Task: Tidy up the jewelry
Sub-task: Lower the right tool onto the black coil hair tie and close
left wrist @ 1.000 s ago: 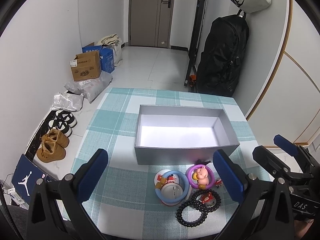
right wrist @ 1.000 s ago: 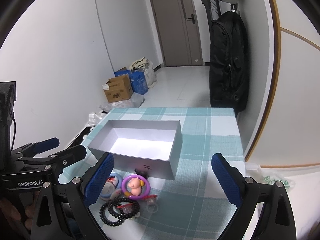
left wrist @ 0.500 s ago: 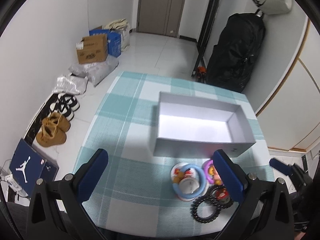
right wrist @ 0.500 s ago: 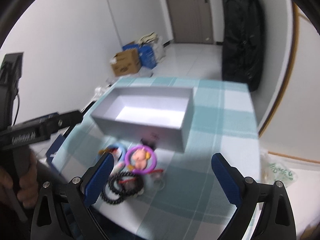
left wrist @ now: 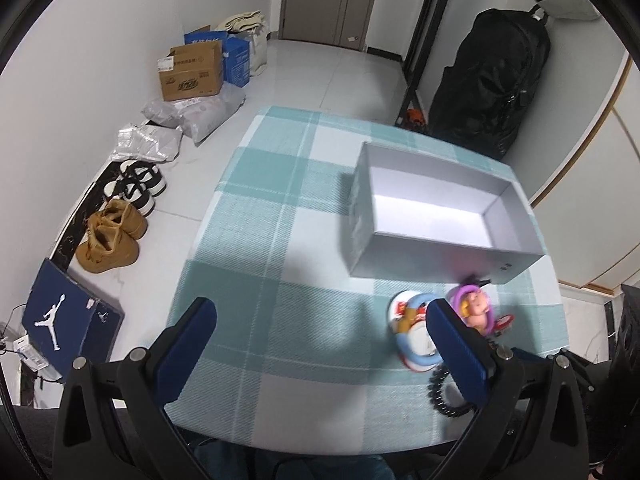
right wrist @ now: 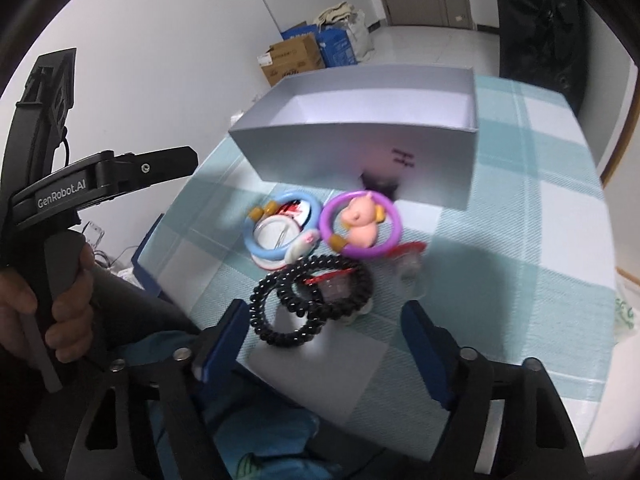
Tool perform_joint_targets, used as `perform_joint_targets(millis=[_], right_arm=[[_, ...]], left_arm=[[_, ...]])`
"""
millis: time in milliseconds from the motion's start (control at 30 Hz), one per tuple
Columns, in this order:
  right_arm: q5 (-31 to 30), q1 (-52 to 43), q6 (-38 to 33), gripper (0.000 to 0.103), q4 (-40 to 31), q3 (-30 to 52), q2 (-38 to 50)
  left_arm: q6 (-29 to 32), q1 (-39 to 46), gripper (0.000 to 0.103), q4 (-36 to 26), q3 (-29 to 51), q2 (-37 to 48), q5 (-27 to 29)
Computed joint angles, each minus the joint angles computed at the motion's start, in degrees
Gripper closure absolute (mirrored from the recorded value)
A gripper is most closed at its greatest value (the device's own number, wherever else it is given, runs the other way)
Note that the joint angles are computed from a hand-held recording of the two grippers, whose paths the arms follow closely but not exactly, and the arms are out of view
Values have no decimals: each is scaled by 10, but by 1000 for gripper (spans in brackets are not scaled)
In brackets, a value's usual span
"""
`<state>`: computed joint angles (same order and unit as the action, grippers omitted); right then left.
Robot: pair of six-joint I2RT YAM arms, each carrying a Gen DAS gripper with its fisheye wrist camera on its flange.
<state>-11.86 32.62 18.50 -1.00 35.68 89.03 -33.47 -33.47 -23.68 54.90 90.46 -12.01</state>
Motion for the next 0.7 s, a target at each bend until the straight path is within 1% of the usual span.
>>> perform_joint_targets(millis=[200, 233, 300, 400, 433, 467, 500, 600, 700], right_arm=[[26, 12, 13, 29, 17, 8, 20], [31, 14, 12, 30, 9, 25, 31], [46, 23, 12, 37, 9, 37, 43], [73, 33, -5, 39, 3, 57, 61], [87, 40, -11, 41, 1, 61, 65], [95, 44, -16, 48, 0, 64, 68], [106, 49, -21, 49, -2, 68, 72], [96, 43, -22, 53, 11, 64, 75], [84, 34, -21, 56, 16, 50, 58]], left_arm=[[11, 1, 1, -22, 0, 10, -19], [14, 3, 1, -24, 0, 12, -19], [16, 6, 1, -31, 0, 15, -18], [15, 12, 1, -45, 4, 24, -13], [15, 14, 1, -47, 4, 25, -12], [16, 15, 1, -48, 2, 23, -11], [16, 16, 1, -47, 0, 21, -10], [21, 14, 1, -36, -4, 19, -8], [34, 7, 1, -29, -2, 22, 4]])
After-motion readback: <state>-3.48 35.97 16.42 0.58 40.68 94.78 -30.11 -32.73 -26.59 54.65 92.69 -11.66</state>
